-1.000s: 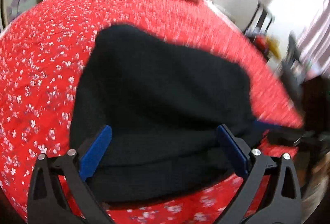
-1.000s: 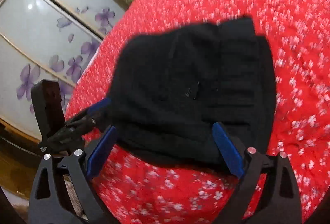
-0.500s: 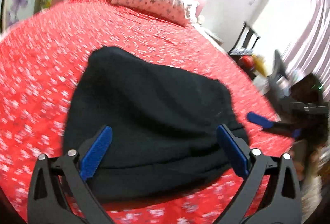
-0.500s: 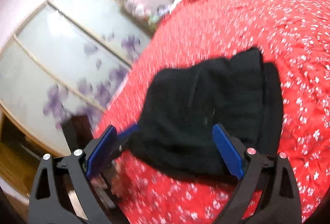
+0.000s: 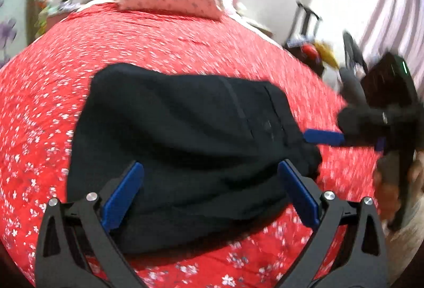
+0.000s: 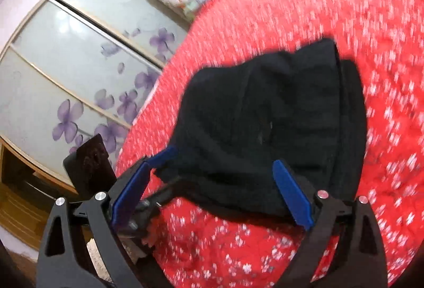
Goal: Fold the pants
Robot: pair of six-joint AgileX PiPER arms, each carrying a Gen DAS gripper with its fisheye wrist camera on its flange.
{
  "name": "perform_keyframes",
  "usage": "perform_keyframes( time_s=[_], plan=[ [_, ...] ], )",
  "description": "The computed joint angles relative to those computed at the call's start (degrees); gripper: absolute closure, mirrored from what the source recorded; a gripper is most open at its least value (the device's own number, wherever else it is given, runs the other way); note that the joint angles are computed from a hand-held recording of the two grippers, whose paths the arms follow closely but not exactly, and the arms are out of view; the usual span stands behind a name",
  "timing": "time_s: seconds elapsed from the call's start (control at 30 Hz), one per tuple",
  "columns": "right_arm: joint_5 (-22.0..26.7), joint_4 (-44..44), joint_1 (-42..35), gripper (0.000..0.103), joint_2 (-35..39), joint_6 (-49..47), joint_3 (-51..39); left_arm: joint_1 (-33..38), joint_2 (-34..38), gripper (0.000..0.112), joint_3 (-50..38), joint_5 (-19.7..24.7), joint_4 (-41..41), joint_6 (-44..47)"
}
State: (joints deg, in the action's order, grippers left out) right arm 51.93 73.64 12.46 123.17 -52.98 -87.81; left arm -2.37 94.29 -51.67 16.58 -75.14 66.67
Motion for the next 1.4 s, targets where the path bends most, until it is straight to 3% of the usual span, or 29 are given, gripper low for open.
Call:
perform_keyframes(
  time_s=[0.13, 0.23, 0.33, 0.43, 0.53, 0.6, 0.7, 0.77, 0.93, 1.07, 1.13, 1.2, 1.27, 1.33, 1.4],
  plan=[
    [0.0, 10.3, -2.1, 0.007, 0.0, -5.5, 2.3, 3.4, 1.3, 0.011, -4.4, 0.3, 6.8, -9.7],
    [5.2, 9.5, -2.7, 0.007, 3.1, -1.0, -2.0, 6.2, 4.1, 0.011, -11.7, 4.1, 11.8, -17.3],
    [6.1, 0.3, -0.8, 0.007, 4.3, 4.9, -6.4, 9.3, 13.0, 0.011, -27.9, 14.8, 21.8, -30.1],
    [5.6, -9.7, 0.8, 0.007, 7.5, 13.4, -10.9, 11.6, 25.0, 0.011, -45.1, 27.4, 23.7, -36.8],
    [9.0, -7.0, -1.1, 0.007, 10.0, 13.3, -12.5, 12.3, 37.4, 0.011, -62.3, 36.4, 30.5, -49.2],
    [10.7, -6.0, -1.8, 0.007, 10.5, 13.3, -12.8, 13.2, 42.2, 0.011, -68.4, 38.8, 30.4, -54.4],
    [10.5, -5.9, -1.8, 0.007, 9.4, 12.6, -11.4, 12.3, 42.2, 0.012, -69.3, 38.6, 33.3, -58.0],
    [10.1, -5.4, -1.8, 0.007, 8.4, 11.5, -10.5, 12.3, 39.3, 0.015, -65.9, 37.1, 32.7, -55.3],
    [13.8, -1.5, -2.2, 0.007, 4.7, 4.0, -6.9, 13.6, 20.5, 0.013, -38.5, 33.3, 19.9, -32.8],
    [11.7, -7.3, -0.8, 0.007, 3.4, 7.1, -7.1, 11.7, 7.5, 0.011, -18.5, 25.9, 15.4, -20.1],
    [11.4, -11.3, 0.6, 0.007, 6.4, 12.7, -10.6, 8.4, 5.7, 0.011, -13.0, 19.3, 21.3, -23.8],
    [11.4, -9.3, 0.2, 0.007, 7.5, 11.4, -10.5, 6.0, 8.4, 0.012, -12.1, 16.3, 27.8, -29.8],
    [11.3, -9.0, 0.1, 0.007, 6.7, 11.8, -10.0, 1.8, 6.4, 0.012, -8.6, 7.9, 33.9, -33.6],
    [10.0, -8.0, -0.4, 0.007, 5.0, 11.3, -8.8, -1.6, 4.7, 0.011, -7.3, 4.2, 45.3, -44.5],
    [4.6, -7.9, -1.0, 0.003, 1.6, 10.2, -5.8, -4.0, 1.5, 0.011, -5.3, 0.7, 56.5, -56.0]
  ],
)
